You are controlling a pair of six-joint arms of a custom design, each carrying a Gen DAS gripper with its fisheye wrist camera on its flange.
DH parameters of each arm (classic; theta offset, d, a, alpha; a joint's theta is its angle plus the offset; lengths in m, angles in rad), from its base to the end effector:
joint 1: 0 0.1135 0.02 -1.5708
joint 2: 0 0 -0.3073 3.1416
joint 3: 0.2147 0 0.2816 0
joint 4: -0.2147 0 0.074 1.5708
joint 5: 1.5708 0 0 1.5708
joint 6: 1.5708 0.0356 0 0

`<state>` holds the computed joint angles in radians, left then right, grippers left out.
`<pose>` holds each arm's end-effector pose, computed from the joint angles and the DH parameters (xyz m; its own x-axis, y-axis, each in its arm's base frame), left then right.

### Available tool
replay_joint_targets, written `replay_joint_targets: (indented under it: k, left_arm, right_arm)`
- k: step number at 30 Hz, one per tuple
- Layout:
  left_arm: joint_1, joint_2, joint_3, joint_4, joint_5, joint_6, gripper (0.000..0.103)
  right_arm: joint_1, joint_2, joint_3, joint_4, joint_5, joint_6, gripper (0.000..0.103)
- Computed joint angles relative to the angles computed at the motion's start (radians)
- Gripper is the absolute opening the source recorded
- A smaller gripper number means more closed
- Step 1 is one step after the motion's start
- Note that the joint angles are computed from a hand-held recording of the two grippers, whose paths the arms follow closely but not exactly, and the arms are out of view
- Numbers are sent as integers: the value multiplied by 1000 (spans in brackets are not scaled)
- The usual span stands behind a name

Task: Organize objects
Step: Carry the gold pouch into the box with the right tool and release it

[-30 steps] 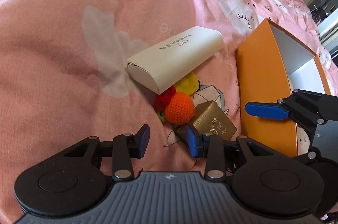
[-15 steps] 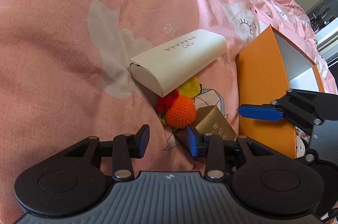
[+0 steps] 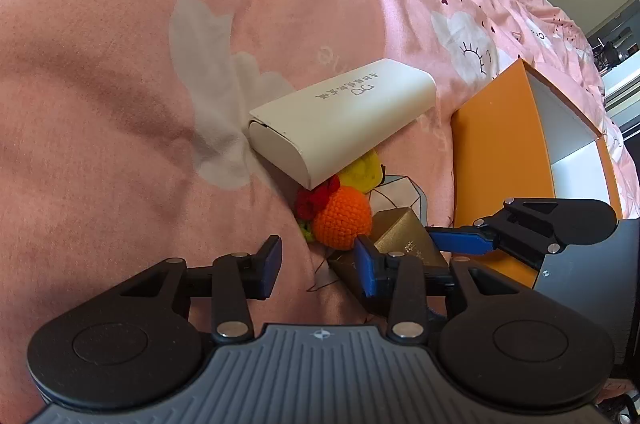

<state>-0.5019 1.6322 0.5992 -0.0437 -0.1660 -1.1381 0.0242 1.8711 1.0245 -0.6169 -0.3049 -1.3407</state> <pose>0.2510 -0.1310 0.1186 -0.6920 -0.6415 -0.3309 -0.5305 0.7629 -0.3695 0.3493 0.0191 0.1334 -0.1729 -0.9332 -0.3150 -0.9804 0.1939 -0.0362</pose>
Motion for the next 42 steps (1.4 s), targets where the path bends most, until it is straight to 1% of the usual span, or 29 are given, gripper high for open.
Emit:
replay_joint_targets:
  k: [5,9,13,16,18,20,23,24,26,27,30,34,38,42]
  left_arm:
    - [-9,-31,7,-21,-19,1,48]
    - [-22,-59,21,-44,-54,-12,49]
    - [-31,-86,28,-60,-87,-34,49]
    - [-28,-93,39,-73,-88,-30,50]
    - [-25,-81,54,-81,-80,-28,51]
    - [-21,-57,68,-79,-69,-34,55]
    - [-15,-9,94,-76,-55,-45,58]
    - [-17,13,109,-81,-55,-53,59]
    - [-19,51,124,-68,-60,-57,66]
    - [-20,70,132,-63,-62,-67,67]
    - [-22,121,147,-44,-68,-96,68]
    - [-26,170,179,-59,-100,-126,76]
    - [-21,211,218,-99,-116,-142,77]
    - [-10,241,228,-99,-110,-150,77]
  right_arm:
    - [-27,-41,-5,-21,-35,-41,60]
    - [-58,-86,14,-55,-80,-70,60]
    - [-103,-104,74,-118,-143,-84,60]
    - [-139,-113,128,-167,-200,-82,60]
    - [-164,-116,169,-208,-239,-78,60]
    - [-191,-110,221,-251,-274,-69,60]
    - [-218,-108,268,-260,-300,-30,60]
    - [-226,-105,276,-244,-297,-11,60]
    - [-248,-86,307,-220,-276,21,60]
    - [-257,-70,319,-201,-258,35,60]
    - [-290,-18,351,-134,-190,78,61]
    - [-319,60,393,-61,-95,114,61]
    - [-326,147,448,-38,-5,129,61]
    - [-323,205,490,-51,39,130,61]
